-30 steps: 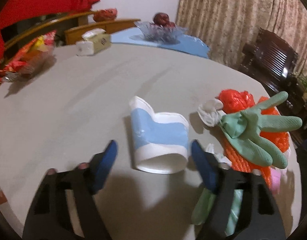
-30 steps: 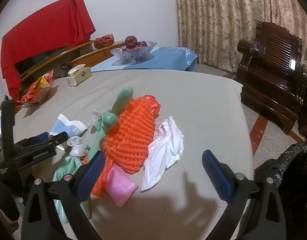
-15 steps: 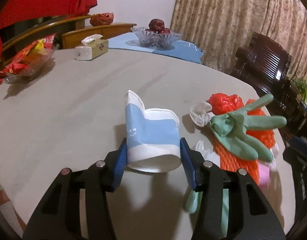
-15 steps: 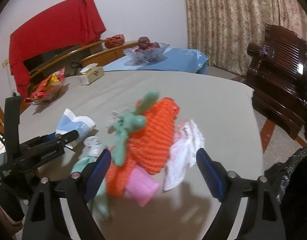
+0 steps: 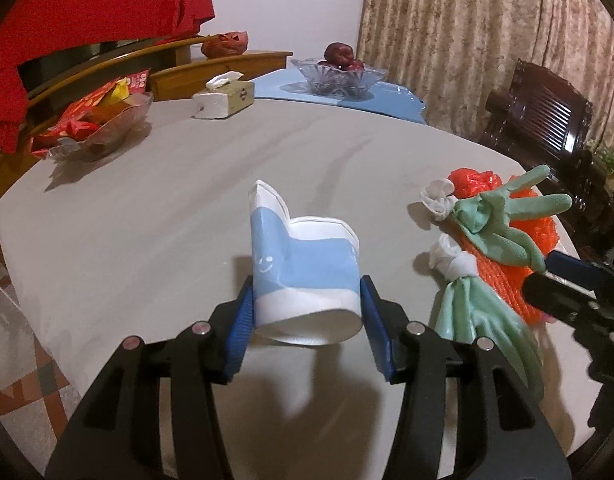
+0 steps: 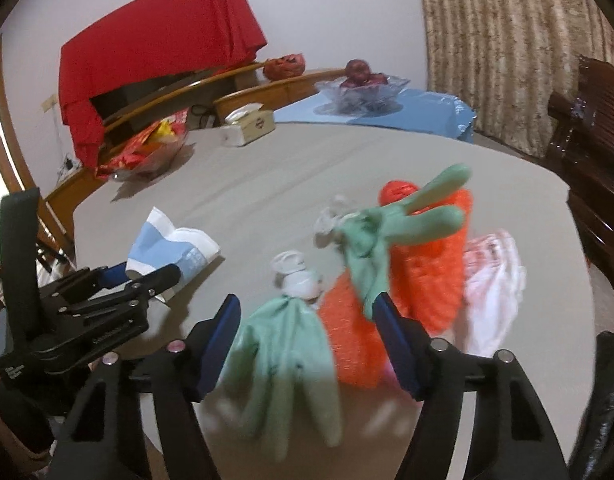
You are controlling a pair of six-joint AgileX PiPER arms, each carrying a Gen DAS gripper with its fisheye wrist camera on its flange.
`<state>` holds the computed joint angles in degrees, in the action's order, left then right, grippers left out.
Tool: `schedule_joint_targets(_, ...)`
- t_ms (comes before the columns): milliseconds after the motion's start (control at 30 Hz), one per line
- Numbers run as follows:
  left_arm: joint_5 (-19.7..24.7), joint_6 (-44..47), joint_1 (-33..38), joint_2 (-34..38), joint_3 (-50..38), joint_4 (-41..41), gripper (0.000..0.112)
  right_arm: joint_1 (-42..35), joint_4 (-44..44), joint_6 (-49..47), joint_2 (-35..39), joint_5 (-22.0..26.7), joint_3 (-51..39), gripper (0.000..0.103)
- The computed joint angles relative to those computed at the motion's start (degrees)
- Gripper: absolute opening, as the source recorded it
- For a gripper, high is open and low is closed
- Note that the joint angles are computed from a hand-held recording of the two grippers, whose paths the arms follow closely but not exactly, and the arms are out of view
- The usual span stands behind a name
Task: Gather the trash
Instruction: 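Grasp the green rubber glove with the right tool while the left tool holds the cup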
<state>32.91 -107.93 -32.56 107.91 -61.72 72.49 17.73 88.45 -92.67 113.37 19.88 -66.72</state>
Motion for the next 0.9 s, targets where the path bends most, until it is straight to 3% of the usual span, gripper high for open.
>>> schedule_joint_targets(200, 0.00, -2.64, 0.10, -1.43, 2.90, 2.12, 0.049, 2.13, -3.61, 3.29, 0.62, -1.40, -1.19, 0.060)
schedule_joint_targets(367, -0.67, -4.74, 0.23, -2.10, 4.46, 3.41, 0.049, 2.88, -12.01, 11.79, 2.11, -0.10, -3.47, 0.053)
schedule_joint_targets(533, -0.08, -5.91, -0.39, -2.19, 4.98, 4.46, 0.049, 3.74, -18.45, 17.65, 2.97, -0.33, -3.95, 0.053)
schedule_joint_targets(733, -0.06, -6.70, -0.60, -1.92, 5.19, 5.16, 0.049, 3.77, -16.89, 16.41, 3.57, -1.74, -3.91, 0.053)
schedule_joint_targets(833, -0.02, -6.69, -0.60, -1.80, 5.13, 5.14, 0.049, 4.51, -23.25, 22.45, 5.58, -1.98, -6.18, 0.052)
schedule_joint_targets(900, -0.01, -6.72, -0.61, -1.79, 5.15, 5.21, 0.049, 5.03, -22.91, 21.99, 6.00, -2.20, -6.27, 0.045)
